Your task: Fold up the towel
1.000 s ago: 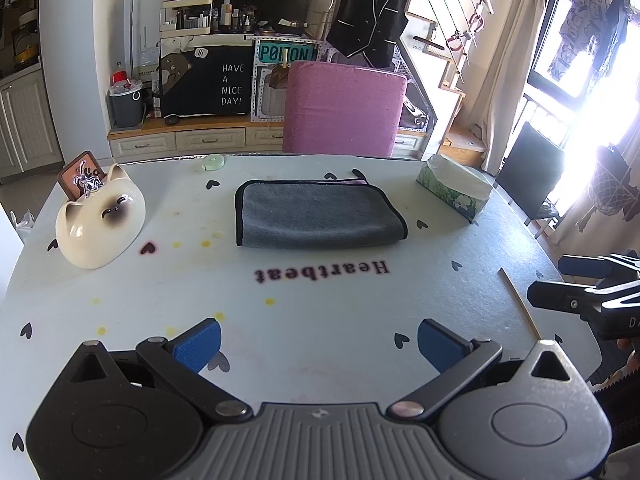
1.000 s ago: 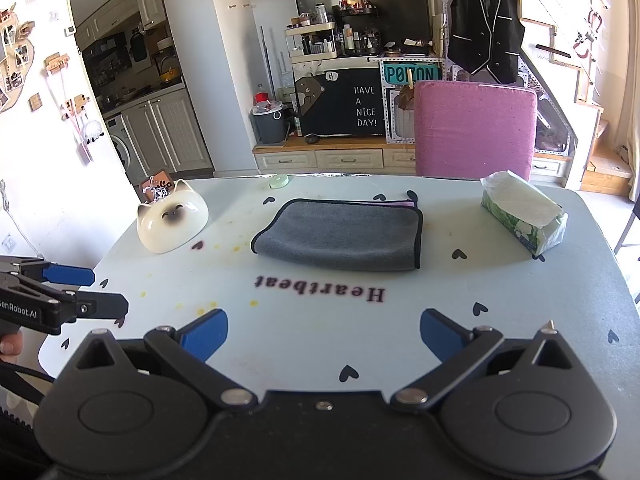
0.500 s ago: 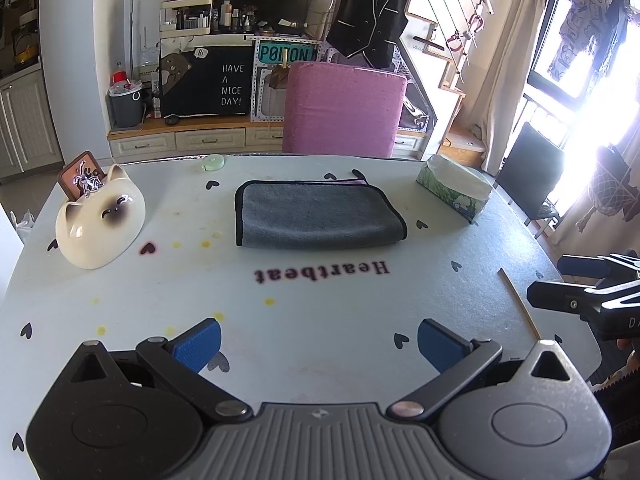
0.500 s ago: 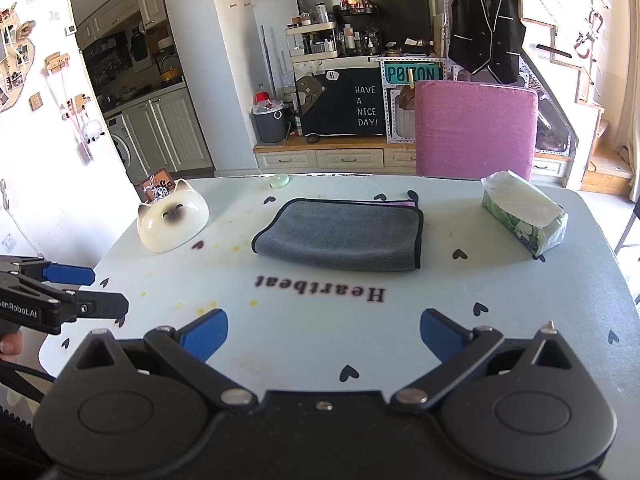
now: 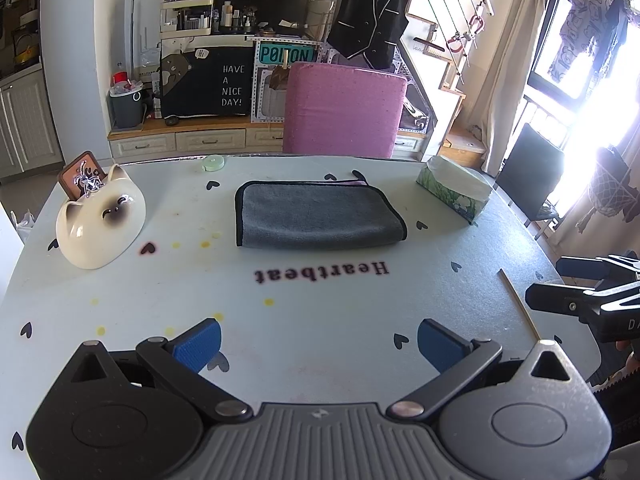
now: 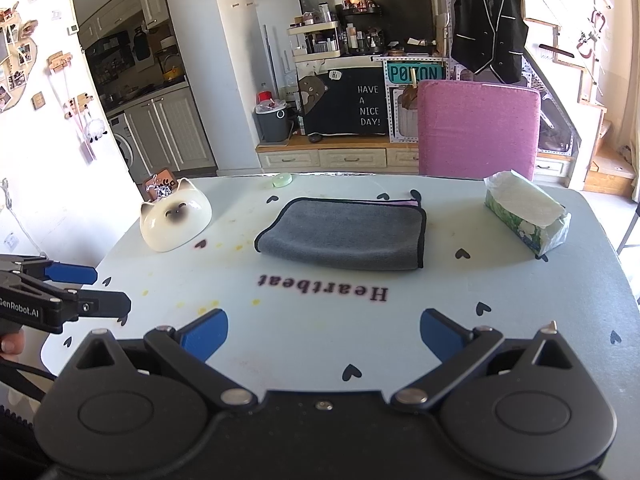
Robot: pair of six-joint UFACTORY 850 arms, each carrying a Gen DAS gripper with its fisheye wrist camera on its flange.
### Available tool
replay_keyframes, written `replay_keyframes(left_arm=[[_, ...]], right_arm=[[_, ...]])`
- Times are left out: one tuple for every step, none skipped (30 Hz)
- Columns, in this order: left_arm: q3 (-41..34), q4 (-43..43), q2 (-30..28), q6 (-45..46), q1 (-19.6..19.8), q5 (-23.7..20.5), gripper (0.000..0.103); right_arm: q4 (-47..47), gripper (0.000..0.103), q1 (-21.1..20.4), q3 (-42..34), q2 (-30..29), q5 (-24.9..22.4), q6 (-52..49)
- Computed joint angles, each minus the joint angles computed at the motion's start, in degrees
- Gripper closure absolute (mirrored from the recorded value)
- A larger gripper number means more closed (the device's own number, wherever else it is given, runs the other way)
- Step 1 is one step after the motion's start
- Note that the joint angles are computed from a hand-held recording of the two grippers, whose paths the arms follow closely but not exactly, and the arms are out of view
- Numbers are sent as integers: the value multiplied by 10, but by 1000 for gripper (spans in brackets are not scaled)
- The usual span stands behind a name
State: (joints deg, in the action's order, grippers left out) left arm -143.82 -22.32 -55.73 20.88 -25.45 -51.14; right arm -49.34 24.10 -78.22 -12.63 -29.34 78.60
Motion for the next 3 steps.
replay_keyframes(left_arm=[[-2, 0, -1, -1, 0, -2, 0], [-4, 0, -2, -1, -1, -3, 0], [-5, 0, -2, -2, -1, -4, 0]], right_arm=[[0, 1, 1, 0, 0, 0, 0], [0, 1, 1, 0, 0, 0, 0], [-1, 1, 1, 1, 0, 0, 1]])
